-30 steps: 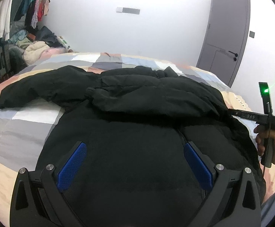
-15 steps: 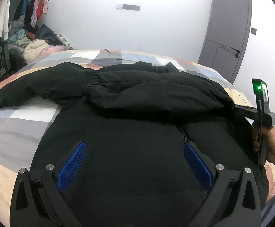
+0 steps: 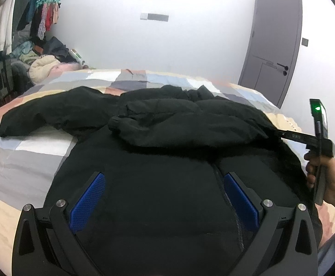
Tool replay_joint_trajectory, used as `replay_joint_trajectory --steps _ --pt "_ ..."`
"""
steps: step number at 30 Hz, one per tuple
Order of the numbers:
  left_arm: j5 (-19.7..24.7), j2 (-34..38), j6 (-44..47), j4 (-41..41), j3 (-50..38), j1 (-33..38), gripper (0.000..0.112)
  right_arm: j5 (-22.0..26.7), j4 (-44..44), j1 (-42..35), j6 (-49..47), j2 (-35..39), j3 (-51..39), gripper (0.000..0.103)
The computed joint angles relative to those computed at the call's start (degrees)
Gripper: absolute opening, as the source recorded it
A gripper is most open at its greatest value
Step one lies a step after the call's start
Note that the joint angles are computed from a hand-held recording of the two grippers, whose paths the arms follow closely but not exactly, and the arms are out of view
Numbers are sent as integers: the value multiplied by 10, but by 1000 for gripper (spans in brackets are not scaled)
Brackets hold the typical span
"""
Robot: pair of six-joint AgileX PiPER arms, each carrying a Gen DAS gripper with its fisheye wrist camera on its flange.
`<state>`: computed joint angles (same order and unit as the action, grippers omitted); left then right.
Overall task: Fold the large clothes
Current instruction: 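Release the sleeve with the right tool and withdraw it, then move the left tool to the other sleeve cuff and grasp it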
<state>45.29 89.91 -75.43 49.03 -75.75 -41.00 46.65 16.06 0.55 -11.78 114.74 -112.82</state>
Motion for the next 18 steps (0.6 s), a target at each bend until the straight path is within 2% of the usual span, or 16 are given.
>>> replay_joint_trajectory --steps 10,18 --pt "35 -34 -32 43 12 -40 103 -90 70 34 -66 -170 184 52" --pt "59 -66 -67 70 26 -72 103 -124 84 73 -89 -264 285 53"
